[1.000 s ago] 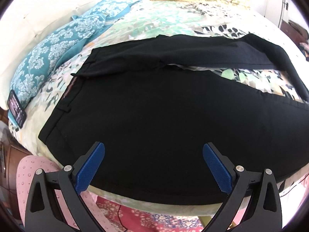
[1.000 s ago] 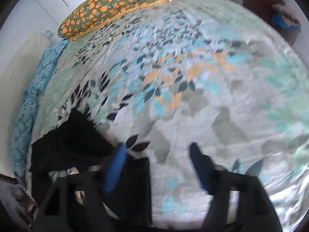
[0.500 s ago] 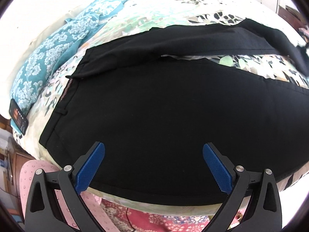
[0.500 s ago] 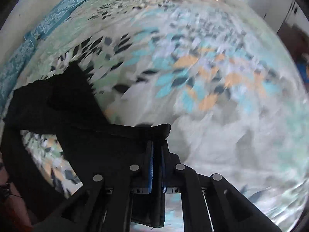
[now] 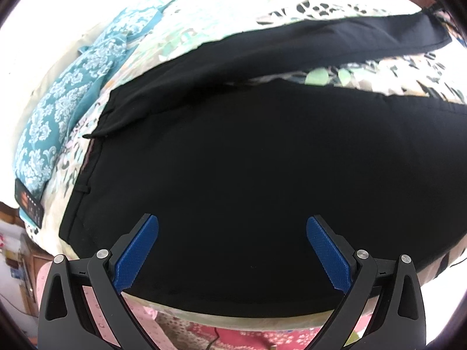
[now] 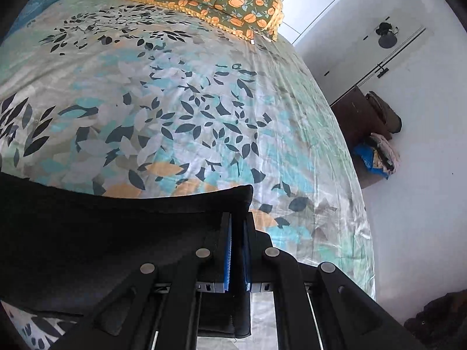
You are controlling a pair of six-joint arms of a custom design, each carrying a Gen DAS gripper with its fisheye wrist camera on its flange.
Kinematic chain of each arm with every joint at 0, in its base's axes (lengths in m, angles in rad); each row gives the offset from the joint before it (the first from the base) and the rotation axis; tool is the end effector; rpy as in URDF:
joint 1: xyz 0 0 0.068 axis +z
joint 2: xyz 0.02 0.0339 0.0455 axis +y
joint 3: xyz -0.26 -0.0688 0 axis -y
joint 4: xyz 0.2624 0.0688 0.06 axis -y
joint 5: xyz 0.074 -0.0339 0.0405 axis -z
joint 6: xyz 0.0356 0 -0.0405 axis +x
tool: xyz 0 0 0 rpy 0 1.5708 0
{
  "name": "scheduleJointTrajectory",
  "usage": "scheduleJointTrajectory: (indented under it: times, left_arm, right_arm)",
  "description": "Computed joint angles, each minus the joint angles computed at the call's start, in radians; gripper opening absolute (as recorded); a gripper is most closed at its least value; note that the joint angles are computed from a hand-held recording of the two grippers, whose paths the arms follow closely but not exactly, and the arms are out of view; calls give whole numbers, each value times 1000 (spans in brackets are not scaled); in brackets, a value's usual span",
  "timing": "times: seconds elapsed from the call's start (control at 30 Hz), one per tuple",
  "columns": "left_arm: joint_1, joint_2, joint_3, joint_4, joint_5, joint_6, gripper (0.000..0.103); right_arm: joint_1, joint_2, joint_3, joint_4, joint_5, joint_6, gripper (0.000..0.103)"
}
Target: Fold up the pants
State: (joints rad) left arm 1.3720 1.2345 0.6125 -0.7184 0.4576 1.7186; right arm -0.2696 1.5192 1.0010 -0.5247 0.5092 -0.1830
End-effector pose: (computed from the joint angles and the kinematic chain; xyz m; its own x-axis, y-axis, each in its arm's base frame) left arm 0.0562 0.1994 0.1517 -0.8218 0.4136 -0.3918 0.3168 0.9033 0.2892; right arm 0.3011 -0.1012 0.2045 -0.9042 0.0850 -0.4187 0.3099 0.8051 -0.5058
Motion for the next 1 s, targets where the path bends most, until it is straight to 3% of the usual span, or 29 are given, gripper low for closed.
scheduleJointTrajectory:
  times: [0.2, 0.27, 0.3, 0.33, 0.4, 0.5, 0.57, 0.63, 0.67, 0.73, 0.8, 0.83, 0.93, 1.0]
  left_arm:
    - [-111, 25, 51, -7, -54, -166, 102]
    - [-208, 109, 169, -71, -53, -321, 102]
    - [-261, 149, 222, -75, -40, -401, 102]
    - [-324, 180, 265, -36, -26, -499, 102]
    - [-467, 264, 345, 131, -49, -736, 102]
    - [-628, 508, 548, 239, -179, -951, 102]
    - [-745, 721, 723, 233, -345, -987, 101]
    - [-824, 848, 761, 368, -558, -959, 95]
    - [-832, 904, 790, 442, -591, -976, 103]
    - [-830, 997, 924, 441, -645, -1107, 103]
    - [-818, 1077, 1081, 303, -631, -1222, 103]
    - [-815, 1086, 1102, 291, -631, -1245, 103]
    - [-817, 1041, 1028, 368, -639, -1199, 102]
    - [-794, 972, 947, 396, -587, -1150, 101]
  right_arm:
    - [-64, 103, -59, 34, -39, 81, 11]
    - [-87, 67, -83, 45, -69, 100, 21]
    - [-95, 43, -87, 30, -82, 114, 40]
    - [-107, 11, -92, 17, -108, 129, 65]
    - [-119, -115, -132, 16, -179, 148, 70]
    - [-113, -230, -147, -61, -339, 186, 77]
    - [-97, -263, -155, -123, -435, 218, 79]
    - [-72, -289, -184, -158, -507, 254, 79]
    - [-55, -305, -209, -162, -524, 277, 79]
    - [-43, -329, -244, -162, -566, 307, 79]
    - [-31, -335, -262, -151, -587, 315, 79]
    - [-18, -327, -267, -139, -604, 318, 80]
    - [33, -253, -272, -103, -642, 320, 81]
    - [84, -153, -275, -77, -547, 324, 81]
